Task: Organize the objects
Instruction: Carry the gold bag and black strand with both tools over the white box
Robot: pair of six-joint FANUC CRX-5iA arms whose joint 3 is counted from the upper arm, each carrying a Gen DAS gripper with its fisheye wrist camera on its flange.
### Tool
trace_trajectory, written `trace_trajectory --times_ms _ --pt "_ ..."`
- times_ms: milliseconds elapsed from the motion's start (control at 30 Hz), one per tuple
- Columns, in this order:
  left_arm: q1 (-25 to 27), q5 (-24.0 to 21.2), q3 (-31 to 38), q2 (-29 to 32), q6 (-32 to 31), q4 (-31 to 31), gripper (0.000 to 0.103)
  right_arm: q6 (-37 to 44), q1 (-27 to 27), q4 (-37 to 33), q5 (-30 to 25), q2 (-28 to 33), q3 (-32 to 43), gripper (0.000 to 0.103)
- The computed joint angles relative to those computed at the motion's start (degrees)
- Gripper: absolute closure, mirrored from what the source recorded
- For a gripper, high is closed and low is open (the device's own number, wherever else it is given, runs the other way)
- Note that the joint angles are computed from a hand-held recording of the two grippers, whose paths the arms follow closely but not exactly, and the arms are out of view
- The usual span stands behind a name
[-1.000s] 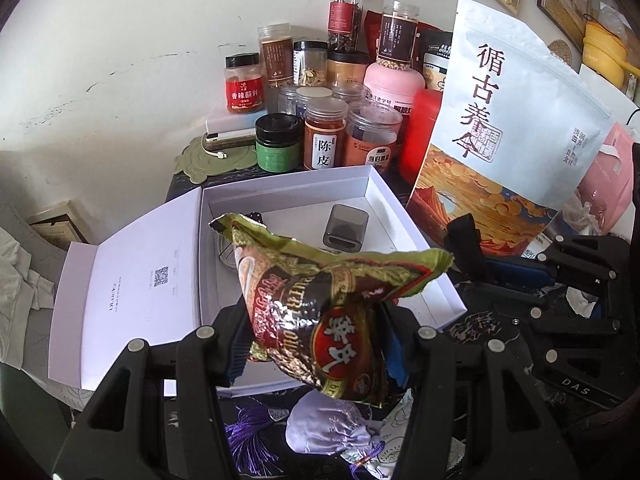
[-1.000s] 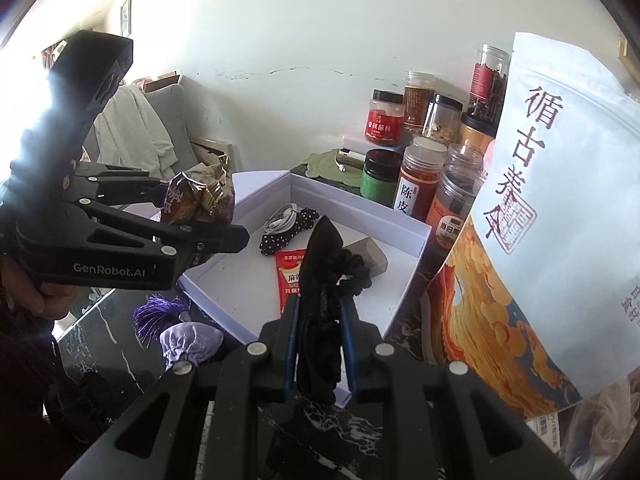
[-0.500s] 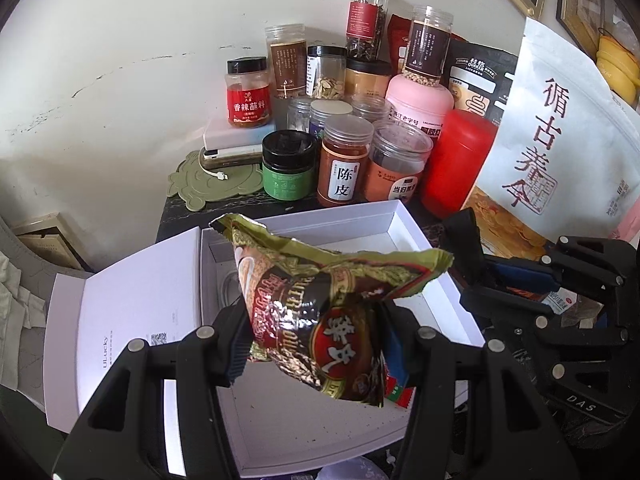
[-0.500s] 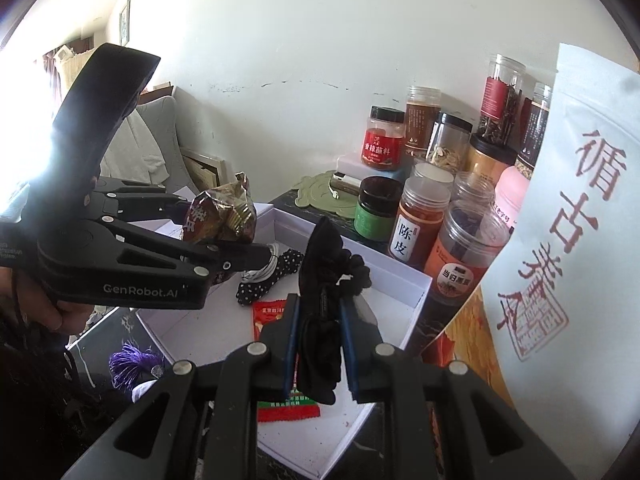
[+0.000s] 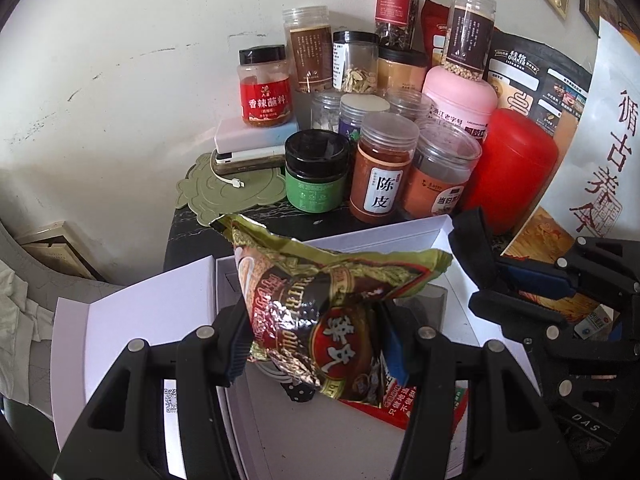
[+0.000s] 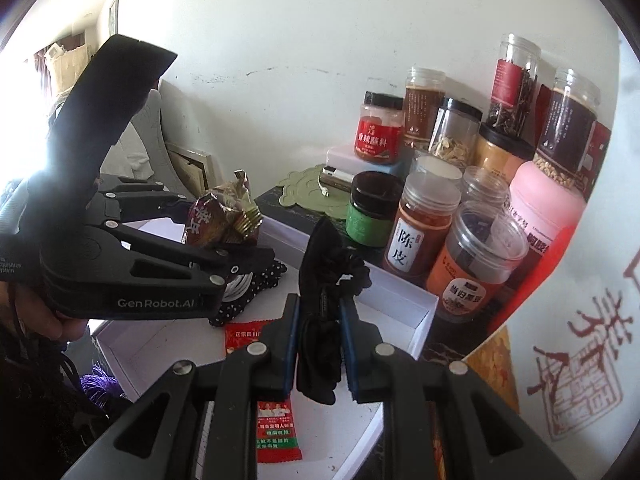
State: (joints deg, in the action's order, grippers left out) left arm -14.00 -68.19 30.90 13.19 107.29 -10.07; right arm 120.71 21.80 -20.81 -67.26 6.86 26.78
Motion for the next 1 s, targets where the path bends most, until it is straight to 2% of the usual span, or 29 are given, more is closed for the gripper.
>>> trace_trajectory --times_ms 167,533,667,1000 --pt "-0.2 -1.1 0.3 1.8 -0.9 -0.2 0.051 -0.8 0.6 2.0 -0.4 1.4 -0.5 0.084" --pt "0.3 -2.3 0.3 3.7 -1.6 1.7 0.051 -1.4 0.0 1.8 -1.9 3.4 0.2 0.084" --pt "1.3 -2.4 -0.4 4.0 -2.4 4.6 0.051 -1.2 -0.1 2.0 -2.3 4.0 0.3 0.084" --pt "0.3 -4.1 0.9 5.4 -2.5 2.9 0.050 -2.2 0.0 3.2 -2.4 5.2 0.5 0.084"
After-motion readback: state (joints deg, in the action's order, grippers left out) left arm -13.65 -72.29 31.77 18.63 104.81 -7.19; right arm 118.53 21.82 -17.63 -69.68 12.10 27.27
